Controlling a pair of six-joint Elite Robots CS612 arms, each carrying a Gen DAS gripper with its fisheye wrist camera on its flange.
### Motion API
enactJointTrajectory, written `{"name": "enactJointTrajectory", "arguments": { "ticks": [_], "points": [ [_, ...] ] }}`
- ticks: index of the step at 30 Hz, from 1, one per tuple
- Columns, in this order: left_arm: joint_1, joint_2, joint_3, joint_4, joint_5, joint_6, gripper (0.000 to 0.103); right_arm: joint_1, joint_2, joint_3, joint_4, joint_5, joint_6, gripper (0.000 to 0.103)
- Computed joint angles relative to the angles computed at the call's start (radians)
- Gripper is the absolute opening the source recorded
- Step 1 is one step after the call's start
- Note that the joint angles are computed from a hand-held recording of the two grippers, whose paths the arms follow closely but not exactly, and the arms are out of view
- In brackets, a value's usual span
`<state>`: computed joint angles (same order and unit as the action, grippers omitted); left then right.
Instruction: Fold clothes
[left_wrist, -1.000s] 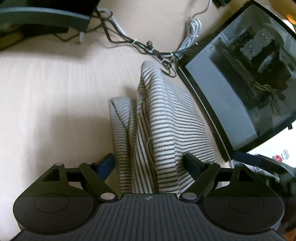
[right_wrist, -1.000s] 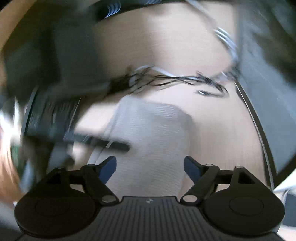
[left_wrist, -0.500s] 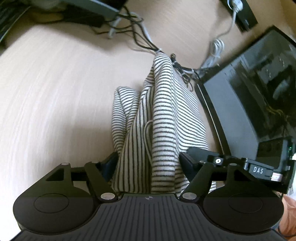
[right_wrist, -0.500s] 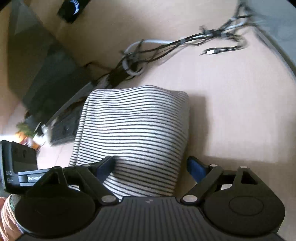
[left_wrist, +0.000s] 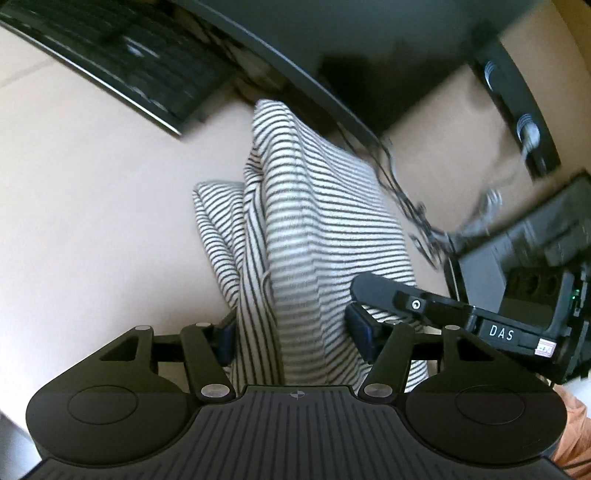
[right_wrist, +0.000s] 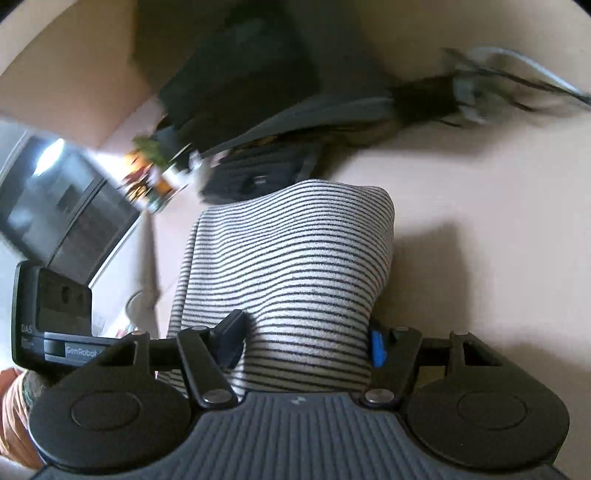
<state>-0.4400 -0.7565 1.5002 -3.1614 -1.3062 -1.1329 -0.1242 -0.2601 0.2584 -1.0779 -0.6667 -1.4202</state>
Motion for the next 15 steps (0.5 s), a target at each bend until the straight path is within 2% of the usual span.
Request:
{"name": "enactJointTrajectory", "arguments": {
  "ticks": [3,5,6,7,9,11,12,13,15],
  "points": [
    [0.011,-0.018,0.032,-0.02,0.032,-0.007,0.064,0.03,0.034,-0.087,0.077,0.012,-0.083,0.066],
    [0.022,-0.014,0.031,-0.028,0.04,-0.013,0.064,0.046,0.082,-0.189,0.119,0.023,-0.094,0.066],
    [0.029,-0.004,0.02,-0.024,0.037,-0.016,0.064,0.054,0.086,-0.195,0.093,0.022,-0.082,0.066],
    [0.037,0.005,0.009,-0.019,0.033,-0.019,0.064,0.062,0.075,-0.167,0.046,0.022,-0.069,0.066],
    [0.051,0.024,-0.006,-0.029,0.011,-0.032,0.066,0.073,0.03,-0.053,-0.117,0.006,0.018,0.067],
    [0.06,0.027,-0.007,-0.044,-0.009,-0.026,0.067,0.085,0.014,0.002,-0.245,-0.014,0.101,0.072],
    [0.061,0.02,-0.004,-0.037,-0.006,-0.005,0.067,0.083,0.008,0.021,-0.27,-0.006,0.127,0.075],
    [0.057,0.007,0.001,-0.02,0.025,0.029,0.066,0.08,-0.012,0.066,-0.311,0.002,0.142,0.077],
    [0.049,-0.019,0.01,0.014,0.091,0.097,0.066,0.075,-0.084,0.219,-0.483,0.008,0.164,0.083]
  ]
}}
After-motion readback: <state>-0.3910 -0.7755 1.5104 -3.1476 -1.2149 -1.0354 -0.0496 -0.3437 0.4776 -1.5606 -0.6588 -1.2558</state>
